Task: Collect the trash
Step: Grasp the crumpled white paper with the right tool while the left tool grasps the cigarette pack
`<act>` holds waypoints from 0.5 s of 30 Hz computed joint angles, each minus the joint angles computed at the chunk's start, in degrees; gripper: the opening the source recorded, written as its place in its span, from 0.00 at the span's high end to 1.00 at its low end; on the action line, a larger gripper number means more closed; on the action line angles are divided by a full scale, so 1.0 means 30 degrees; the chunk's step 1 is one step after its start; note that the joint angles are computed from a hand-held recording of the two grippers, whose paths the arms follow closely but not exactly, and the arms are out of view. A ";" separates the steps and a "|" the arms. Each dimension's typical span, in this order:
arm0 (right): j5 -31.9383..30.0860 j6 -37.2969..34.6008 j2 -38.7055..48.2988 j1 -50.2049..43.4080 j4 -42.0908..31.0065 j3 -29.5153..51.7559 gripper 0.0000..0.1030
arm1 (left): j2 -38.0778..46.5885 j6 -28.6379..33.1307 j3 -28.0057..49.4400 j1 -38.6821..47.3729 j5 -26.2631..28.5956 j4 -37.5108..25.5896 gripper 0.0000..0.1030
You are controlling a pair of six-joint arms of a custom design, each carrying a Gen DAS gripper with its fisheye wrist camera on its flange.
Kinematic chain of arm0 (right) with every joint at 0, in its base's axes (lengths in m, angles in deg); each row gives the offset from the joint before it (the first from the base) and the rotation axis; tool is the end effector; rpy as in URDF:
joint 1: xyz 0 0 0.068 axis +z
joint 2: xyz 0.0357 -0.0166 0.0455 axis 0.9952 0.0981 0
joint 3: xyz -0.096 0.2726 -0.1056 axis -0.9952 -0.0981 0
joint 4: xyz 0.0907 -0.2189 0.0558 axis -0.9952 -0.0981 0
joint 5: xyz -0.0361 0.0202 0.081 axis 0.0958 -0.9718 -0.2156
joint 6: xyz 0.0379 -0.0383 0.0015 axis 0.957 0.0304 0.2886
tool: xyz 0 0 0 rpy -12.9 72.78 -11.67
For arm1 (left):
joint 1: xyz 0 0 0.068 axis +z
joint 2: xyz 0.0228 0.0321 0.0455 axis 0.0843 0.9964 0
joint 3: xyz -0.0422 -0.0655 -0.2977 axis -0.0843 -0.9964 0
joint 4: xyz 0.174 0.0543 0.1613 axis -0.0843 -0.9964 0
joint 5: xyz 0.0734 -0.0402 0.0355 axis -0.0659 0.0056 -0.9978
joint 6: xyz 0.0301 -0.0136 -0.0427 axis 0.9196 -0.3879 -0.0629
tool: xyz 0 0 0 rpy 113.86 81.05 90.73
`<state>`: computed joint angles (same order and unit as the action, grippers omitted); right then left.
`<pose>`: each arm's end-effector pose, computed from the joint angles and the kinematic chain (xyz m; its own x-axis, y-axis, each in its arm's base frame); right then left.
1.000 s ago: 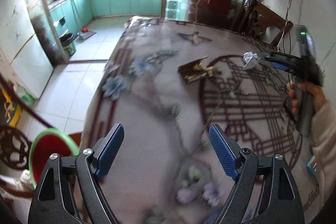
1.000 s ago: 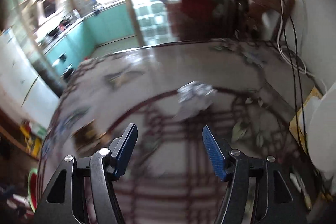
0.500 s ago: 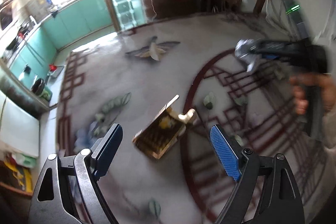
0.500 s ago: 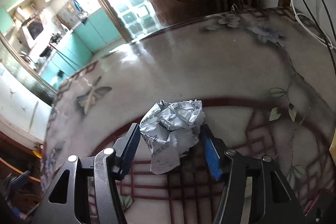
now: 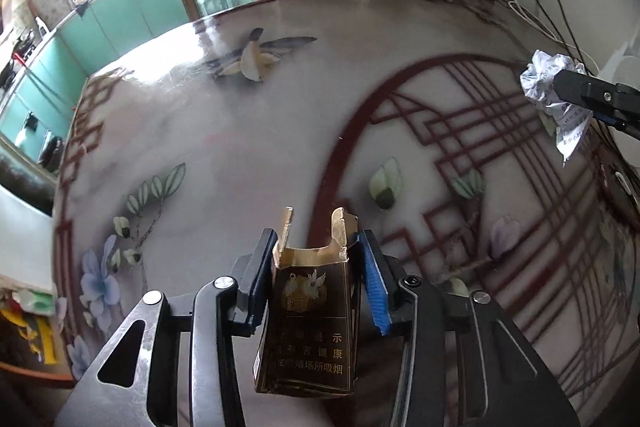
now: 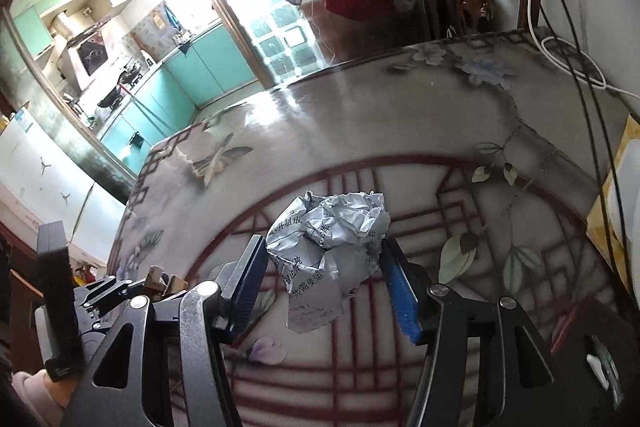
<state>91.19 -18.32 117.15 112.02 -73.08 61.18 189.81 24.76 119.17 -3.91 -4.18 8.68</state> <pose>0.2660 0.1267 0.1705 -0.6180 0.5507 -0.5611 0.4119 0.8347 0.3655 0.3539 -0.0631 0.1958 -0.6087 0.6449 -0.4621 0.7081 0.7043 0.0501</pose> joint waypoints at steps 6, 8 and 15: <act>0.0955 0.0671 -0.0849 0.1809 -0.2522 0.0913 0.45 | -0.3078 0.0332 -0.1238 0.1319 0.0982 -0.1890 0.62; 0.1377 0.1198 -0.1052 0.2581 -0.3756 0.1335 0.45 | -0.3974 0.0416 -0.1652 0.1974 0.1527 -0.2658 0.62; 0.3250 0.3889 -0.2088 0.6474 -0.8204 0.2924 0.45 | -0.7938 0.2019 -0.3396 0.4744 0.3338 -0.5760 0.61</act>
